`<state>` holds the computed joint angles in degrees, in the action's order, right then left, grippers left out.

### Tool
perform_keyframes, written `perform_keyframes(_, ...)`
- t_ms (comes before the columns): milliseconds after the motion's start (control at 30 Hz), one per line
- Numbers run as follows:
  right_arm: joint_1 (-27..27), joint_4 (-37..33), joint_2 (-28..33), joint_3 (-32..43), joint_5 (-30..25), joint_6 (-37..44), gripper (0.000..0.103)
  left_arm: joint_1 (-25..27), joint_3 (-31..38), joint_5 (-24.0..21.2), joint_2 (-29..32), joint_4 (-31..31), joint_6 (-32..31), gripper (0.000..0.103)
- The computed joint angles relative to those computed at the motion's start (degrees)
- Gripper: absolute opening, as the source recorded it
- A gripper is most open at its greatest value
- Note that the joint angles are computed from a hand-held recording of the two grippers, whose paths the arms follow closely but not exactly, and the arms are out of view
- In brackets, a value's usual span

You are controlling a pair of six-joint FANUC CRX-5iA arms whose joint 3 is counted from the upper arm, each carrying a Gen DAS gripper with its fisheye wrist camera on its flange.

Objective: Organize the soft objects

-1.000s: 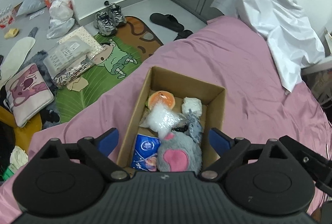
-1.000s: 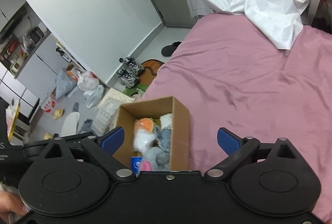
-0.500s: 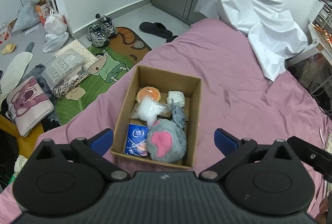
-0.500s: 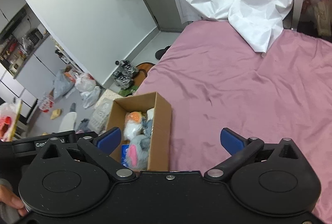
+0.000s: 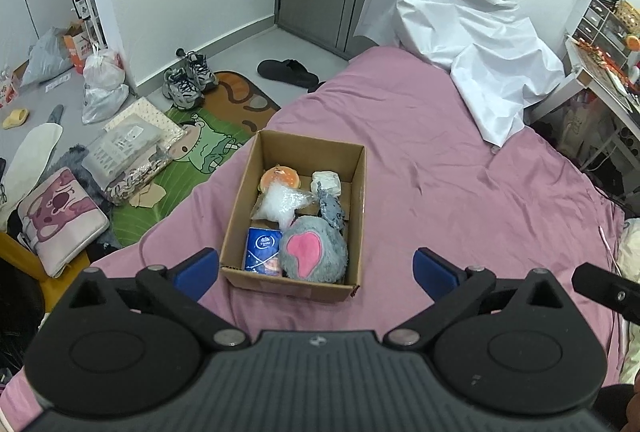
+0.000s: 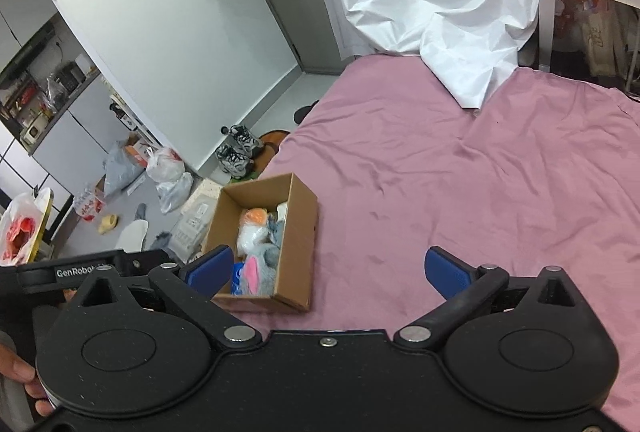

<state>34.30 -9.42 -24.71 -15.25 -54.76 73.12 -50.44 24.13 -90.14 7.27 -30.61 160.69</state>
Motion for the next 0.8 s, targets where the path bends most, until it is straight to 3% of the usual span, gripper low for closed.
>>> perform_keyframes(333,0.3,-0.9,-4.5,-1.1,-3.0,2.5,0.103,-3.4,1.7,-1.9,-0.5,-1.9,0.1,0.102)
perform_keyframes(800,3.5,3.7,-10.0,-5.1,-2.7,-3.3,0.103,-8.5,3.0,-4.1,-0.7,-4.3,0.8,0.102)
